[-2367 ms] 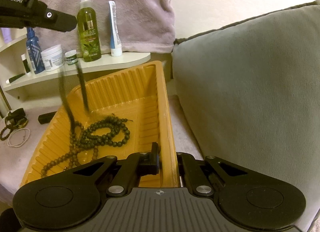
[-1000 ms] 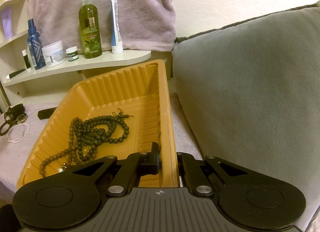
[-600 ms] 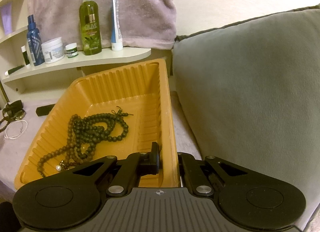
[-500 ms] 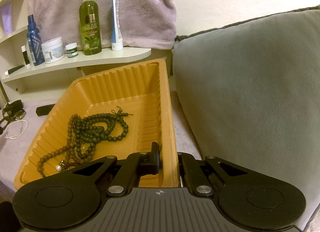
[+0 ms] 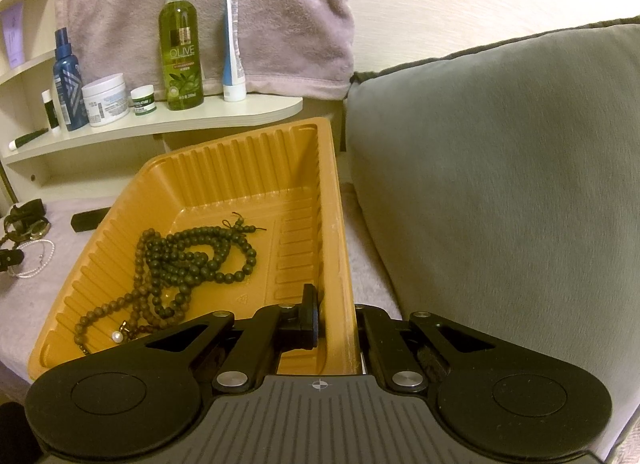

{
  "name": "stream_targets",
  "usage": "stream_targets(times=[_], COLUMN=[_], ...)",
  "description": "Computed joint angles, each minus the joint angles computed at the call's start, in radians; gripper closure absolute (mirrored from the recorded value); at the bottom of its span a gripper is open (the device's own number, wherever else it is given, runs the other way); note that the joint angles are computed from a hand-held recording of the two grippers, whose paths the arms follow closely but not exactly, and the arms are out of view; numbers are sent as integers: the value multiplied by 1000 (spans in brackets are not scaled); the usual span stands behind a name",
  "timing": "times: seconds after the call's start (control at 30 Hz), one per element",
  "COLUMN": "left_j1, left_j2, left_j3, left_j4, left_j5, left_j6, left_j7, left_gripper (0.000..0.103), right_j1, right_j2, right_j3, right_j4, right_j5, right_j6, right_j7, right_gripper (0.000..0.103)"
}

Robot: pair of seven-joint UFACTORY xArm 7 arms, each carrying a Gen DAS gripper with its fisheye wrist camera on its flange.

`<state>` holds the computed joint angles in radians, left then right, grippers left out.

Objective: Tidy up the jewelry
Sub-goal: 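Move the left tool to the pearl necklace and close on it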

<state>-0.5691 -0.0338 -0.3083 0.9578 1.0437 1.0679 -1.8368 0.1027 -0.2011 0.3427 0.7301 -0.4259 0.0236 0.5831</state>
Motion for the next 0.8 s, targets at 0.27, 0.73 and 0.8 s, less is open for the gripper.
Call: stream_targets(times=[0.27, 0.73, 0.8], left_j1=[-3, -27, -26], left_j2=[-19, -56, -63], left_j3=[-7, -54, -56], left_j4=[-11, 41, 53], left_j5=[-22, 12, 24], left_j6=[-10, 17, 16], left_j7=[34, 32, 39], left_gripper=[101, 101, 101], right_j1=[7, 4, 4], right_j2=[3, -1, -2], right_j3=[-10, -7, -6], right_j4=[-2, -4, -4], right_j5=[5, 7, 9], right_j6=[-4, -4, -3], right_j7=[-6, -7, -9], right_gripper=[99, 99, 99])
